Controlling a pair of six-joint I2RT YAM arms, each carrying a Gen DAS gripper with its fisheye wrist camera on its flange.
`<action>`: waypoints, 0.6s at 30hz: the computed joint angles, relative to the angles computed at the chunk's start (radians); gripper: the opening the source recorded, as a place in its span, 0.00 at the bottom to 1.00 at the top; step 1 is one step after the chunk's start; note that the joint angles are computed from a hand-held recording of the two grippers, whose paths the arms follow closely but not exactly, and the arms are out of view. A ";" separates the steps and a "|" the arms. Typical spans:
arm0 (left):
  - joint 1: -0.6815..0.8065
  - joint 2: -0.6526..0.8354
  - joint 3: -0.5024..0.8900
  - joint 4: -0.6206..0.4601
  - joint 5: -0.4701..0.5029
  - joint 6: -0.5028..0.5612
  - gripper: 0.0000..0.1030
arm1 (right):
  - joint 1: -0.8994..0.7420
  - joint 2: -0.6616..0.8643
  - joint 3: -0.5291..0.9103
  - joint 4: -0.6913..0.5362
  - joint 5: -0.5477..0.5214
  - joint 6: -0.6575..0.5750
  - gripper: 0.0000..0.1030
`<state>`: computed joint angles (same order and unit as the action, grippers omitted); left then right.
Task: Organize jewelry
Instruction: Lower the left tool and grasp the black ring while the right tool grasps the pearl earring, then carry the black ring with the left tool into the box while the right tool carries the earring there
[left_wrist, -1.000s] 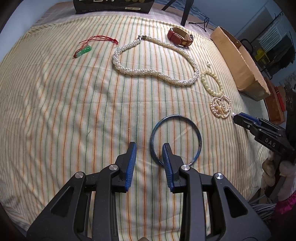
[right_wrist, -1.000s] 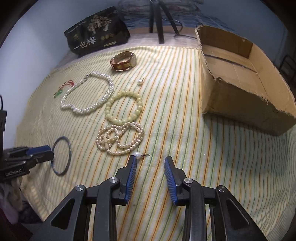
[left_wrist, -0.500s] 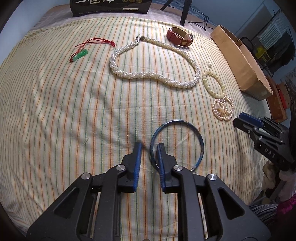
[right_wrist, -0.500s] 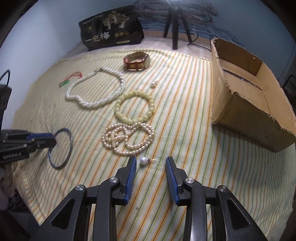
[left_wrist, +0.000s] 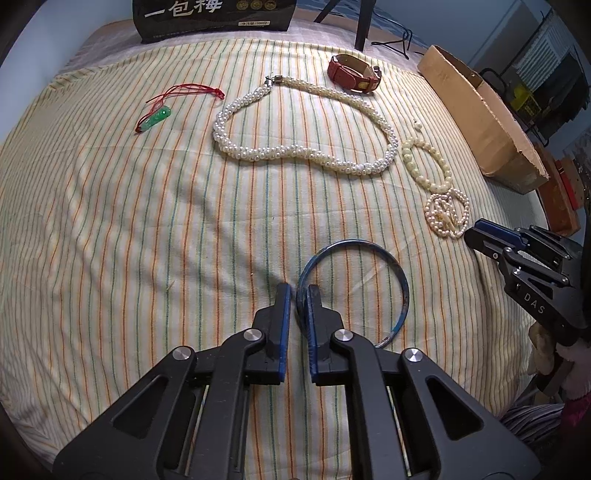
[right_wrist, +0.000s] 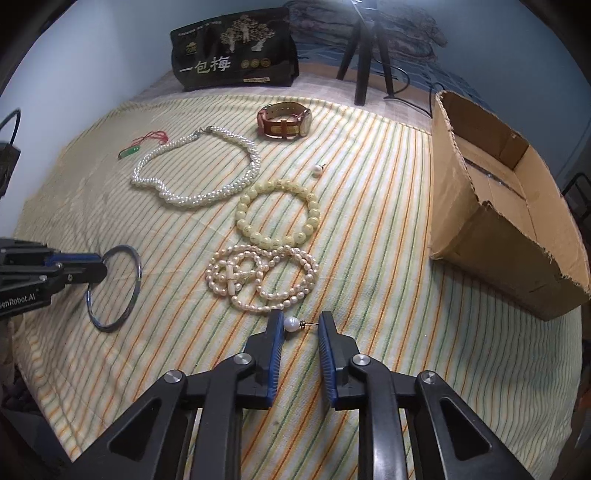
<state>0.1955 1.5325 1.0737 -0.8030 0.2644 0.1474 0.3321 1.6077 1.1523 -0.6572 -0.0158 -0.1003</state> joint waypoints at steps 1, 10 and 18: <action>-0.002 -0.001 -0.001 0.004 -0.001 0.004 0.04 | 0.004 -0.002 -0.002 0.000 0.006 -0.002 0.17; 0.017 -0.009 -0.001 0.004 0.029 0.003 0.02 | 0.002 -0.045 -0.019 0.000 0.009 0.000 0.17; 0.046 -0.080 -0.001 -0.022 0.068 0.013 0.01 | 0.000 -0.097 -0.018 -0.006 0.012 0.004 0.17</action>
